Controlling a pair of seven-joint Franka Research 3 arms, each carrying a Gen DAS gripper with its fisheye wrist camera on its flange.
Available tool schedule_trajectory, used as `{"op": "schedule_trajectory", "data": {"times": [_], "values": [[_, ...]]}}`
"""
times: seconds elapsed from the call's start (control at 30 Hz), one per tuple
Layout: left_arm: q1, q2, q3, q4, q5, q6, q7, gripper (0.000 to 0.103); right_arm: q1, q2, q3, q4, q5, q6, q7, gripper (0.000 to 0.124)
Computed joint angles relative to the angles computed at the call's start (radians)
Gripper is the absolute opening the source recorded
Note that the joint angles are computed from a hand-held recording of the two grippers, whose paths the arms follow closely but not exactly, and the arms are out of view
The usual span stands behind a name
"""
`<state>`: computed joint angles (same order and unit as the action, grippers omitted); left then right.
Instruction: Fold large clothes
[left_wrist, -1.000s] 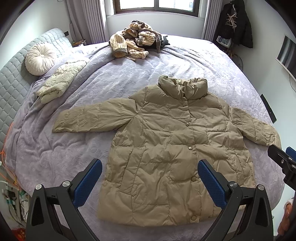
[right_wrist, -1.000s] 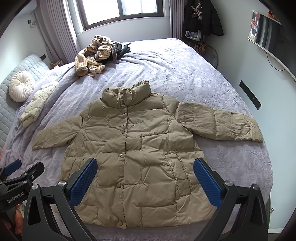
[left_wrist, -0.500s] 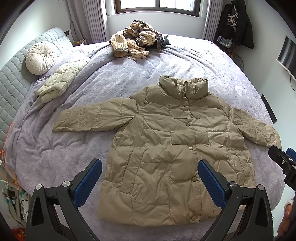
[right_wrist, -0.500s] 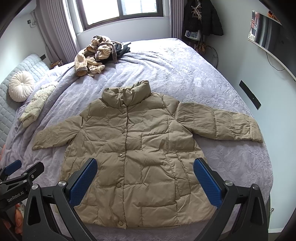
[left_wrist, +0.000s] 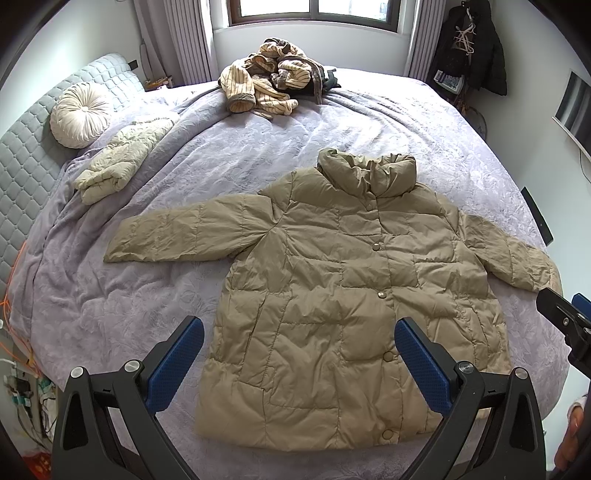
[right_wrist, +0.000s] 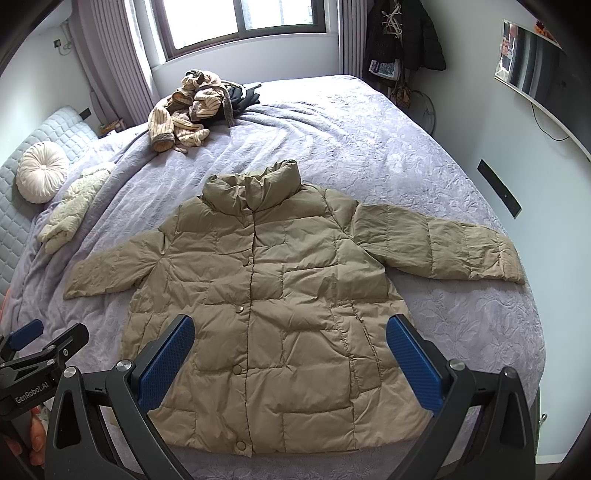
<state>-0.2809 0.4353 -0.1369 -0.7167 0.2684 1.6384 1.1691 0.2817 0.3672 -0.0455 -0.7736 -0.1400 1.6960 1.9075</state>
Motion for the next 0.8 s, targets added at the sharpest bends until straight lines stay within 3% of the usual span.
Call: {"op": "schedule_trajectory", "data": {"times": [0.8], "values": [[0.005, -0.012, -0.001, -0.021, -0.004, 0.007, 0.000, 0.103, 0.003, 0.019, 0.000, 0.030, 0.000, -0.014, 0.000, 0.103]]}}
